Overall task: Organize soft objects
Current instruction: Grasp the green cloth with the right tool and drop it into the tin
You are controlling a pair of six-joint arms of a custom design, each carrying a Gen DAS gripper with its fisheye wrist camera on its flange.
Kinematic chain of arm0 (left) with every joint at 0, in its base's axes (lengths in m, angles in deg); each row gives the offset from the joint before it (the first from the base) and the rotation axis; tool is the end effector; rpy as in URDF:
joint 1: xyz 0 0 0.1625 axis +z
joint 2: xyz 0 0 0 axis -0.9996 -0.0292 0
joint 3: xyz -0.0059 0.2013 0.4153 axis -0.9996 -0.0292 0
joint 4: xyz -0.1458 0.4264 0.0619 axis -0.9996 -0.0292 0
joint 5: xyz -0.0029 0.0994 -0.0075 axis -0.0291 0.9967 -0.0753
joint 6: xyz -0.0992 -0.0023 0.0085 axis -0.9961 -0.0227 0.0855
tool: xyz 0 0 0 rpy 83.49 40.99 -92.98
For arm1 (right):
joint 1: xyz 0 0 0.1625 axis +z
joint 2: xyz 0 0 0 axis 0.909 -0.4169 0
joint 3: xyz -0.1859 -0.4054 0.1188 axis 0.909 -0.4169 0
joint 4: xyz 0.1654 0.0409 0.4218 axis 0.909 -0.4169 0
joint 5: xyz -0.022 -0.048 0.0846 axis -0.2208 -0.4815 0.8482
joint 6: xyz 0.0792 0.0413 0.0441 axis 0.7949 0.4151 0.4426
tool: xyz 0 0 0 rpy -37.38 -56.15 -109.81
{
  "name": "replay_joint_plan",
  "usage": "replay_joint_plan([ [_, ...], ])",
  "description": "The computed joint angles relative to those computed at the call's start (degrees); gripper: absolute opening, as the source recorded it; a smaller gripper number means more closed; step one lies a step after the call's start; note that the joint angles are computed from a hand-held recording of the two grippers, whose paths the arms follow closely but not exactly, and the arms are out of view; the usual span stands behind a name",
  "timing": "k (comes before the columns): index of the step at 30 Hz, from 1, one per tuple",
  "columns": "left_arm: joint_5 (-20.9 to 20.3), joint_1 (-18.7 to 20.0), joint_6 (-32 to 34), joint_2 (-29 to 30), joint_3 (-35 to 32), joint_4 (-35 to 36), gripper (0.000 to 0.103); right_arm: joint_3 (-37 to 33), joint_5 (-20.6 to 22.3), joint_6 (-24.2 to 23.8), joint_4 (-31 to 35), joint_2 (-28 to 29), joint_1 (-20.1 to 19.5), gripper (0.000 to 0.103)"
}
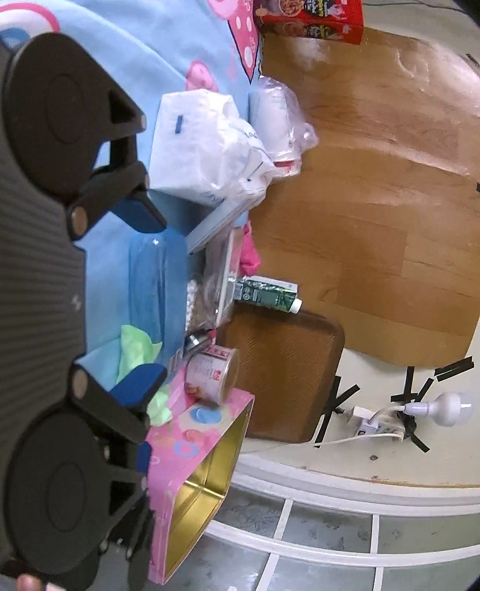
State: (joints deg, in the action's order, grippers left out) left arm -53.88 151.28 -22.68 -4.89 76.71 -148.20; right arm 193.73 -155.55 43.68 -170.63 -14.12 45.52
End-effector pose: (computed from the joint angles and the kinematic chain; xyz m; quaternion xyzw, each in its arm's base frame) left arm -0.0325 -0.5005 0.2755 0.1255 0.7749 -0.5632 0.2581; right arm 0.3426 -0.5674 -0.0237 0.4534 -0.7863 0.3924 0.1488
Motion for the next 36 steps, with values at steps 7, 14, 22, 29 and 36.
replay_joint_plan([
  [7,0.9,-1.2,4.9,2.0,0.6,-4.7,0.083,-5.6,-4.0,0.0,9.8,1.5,0.7,0.036],
  [14,-0.7,-0.4,2.4,1.2,0.8,-4.5,0.087,-1.7,-0.3,1.9,9.2,-0.1,0.2,0.009],
  [22,-3.6,2.2,-8.9,-2.7,1.0,2.5,0.087,5.0,5.6,-1.3,11.6,-3.4,0.5,0.030],
  [29,-12.6,4.3,-18.4,-10.6,3.7,12.8,0.086,6.3,9.3,3.3,12.4,-6.2,-0.7,0.083],
  [36,-9.9,2.0,-17.6,-8.9,2.0,23.5,0.061,4.1,8.1,1.2,15.0,-4.6,-0.4,0.085],
])
